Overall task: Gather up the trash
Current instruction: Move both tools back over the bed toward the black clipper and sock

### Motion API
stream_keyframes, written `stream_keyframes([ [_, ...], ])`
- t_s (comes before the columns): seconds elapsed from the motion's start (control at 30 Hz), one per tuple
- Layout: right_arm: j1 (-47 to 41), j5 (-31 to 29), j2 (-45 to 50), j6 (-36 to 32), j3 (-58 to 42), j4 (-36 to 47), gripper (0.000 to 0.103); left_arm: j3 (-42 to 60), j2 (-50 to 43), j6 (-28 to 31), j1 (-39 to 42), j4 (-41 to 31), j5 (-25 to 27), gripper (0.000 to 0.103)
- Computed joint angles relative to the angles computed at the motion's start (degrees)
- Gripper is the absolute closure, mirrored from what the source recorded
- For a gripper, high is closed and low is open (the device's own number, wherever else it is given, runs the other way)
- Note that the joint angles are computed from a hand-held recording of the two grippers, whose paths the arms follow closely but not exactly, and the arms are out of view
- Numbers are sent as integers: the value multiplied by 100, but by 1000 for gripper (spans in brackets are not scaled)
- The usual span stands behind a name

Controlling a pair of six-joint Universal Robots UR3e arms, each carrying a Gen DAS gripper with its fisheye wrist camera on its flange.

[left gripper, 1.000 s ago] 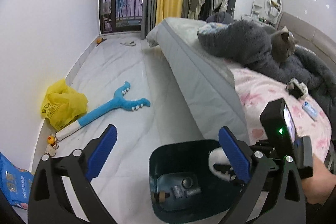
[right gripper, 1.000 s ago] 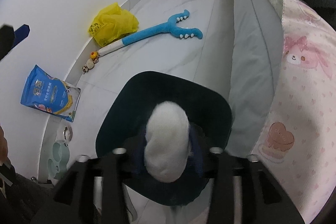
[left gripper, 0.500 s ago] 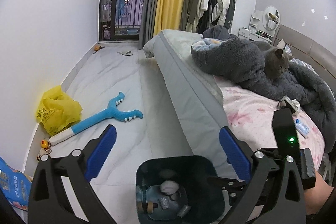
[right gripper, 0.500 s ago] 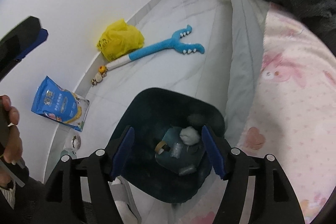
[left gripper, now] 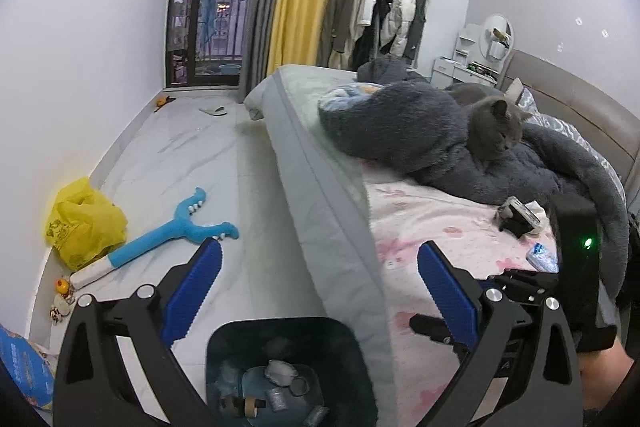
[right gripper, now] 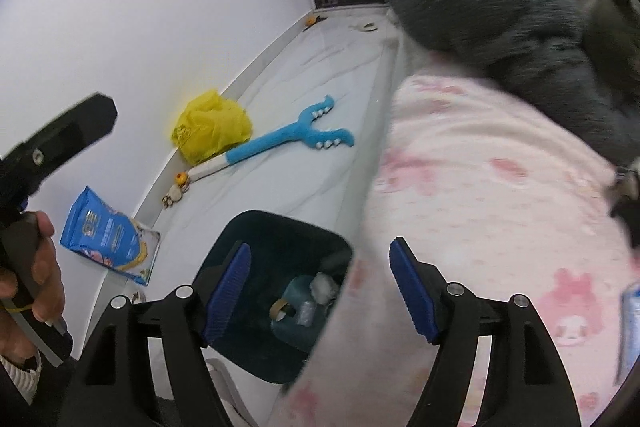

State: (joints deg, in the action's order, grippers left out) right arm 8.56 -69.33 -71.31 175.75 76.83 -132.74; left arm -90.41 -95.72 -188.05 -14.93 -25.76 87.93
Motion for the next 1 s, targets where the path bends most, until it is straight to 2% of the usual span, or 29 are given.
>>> stream_keyframes([
  [0.1, -289, 71, -329, -145, 381, -99, 28, 383, -325, -60, -335, -85, 252, 3],
  [0.2, -577, 173, -603, -237, 703, -189, 28, 689, -575, -160, -499, -177, 160, 3],
  [0.5, -1563, 495, -1270, -513, 1363, -303, 26, 1757, -1401, -284, -1049, -471, 316, 3],
  [0.77, -2253, 695, -1393, -668, 1456, -359, 23, 2907, -2161, -169, -1264, -809, 256, 3],
  [1.0, -2706, 742, -1178, -662, 1187, -367, 22, 4288, -3037, 32, -1365, -1385, 29, 4],
])
